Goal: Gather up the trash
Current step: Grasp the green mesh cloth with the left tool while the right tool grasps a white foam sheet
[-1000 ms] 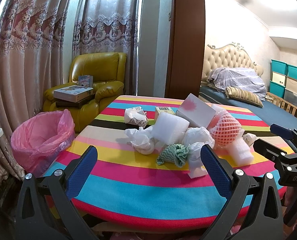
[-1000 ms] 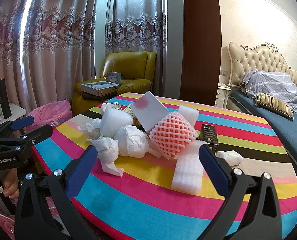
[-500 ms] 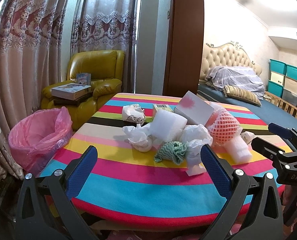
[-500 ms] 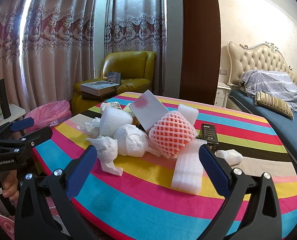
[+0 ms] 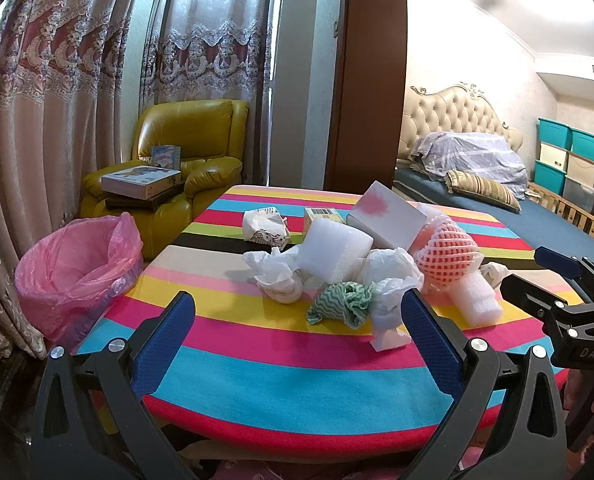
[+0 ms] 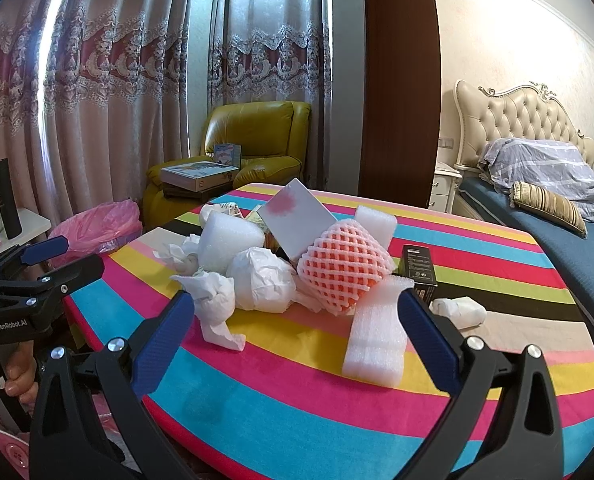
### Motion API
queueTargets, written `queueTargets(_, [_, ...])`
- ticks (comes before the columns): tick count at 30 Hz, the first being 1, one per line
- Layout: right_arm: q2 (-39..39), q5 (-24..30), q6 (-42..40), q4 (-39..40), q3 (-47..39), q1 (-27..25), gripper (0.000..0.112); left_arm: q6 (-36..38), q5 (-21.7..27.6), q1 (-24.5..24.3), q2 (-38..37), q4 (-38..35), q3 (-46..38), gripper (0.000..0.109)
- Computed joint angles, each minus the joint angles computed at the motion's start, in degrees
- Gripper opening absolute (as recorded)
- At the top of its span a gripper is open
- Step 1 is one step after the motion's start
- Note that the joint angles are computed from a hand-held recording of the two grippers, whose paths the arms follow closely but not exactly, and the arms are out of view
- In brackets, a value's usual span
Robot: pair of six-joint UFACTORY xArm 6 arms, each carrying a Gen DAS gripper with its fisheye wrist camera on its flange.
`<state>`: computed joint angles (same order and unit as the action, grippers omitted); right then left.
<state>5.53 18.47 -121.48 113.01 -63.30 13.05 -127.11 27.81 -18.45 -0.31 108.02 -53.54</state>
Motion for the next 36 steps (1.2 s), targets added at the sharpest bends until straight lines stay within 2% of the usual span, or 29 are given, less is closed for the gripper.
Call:
queueTargets(25, [1.9, 0.0, 0.5, -0.3, -0.8, -0.8, 0.099, -0.9, -1.3, -0.1, 0.5, 1.3, -0.3, 0.097])
queueTargets(28, [3.4, -1.1, 1.0, -0.7, -2.1, -1.5, 0.099, 2.3, -2.9, 0.7, 1.8, -1.7, -1.5, 0.097])
queueTargets(33, [7.7, -4.4, 9.6, -7.4, -5.1, -2.8, 0.099, 10.1, -9.1, 3.4, 5.8, -9.2, -4.7, 0.097])
queueTargets(36, [10.4, -6.4, 16.2, -12.8, -6.9, -3.1, 0.099, 18.7, -10.6, 4.1, 8.5, -16.2, -6.9, 0.097])
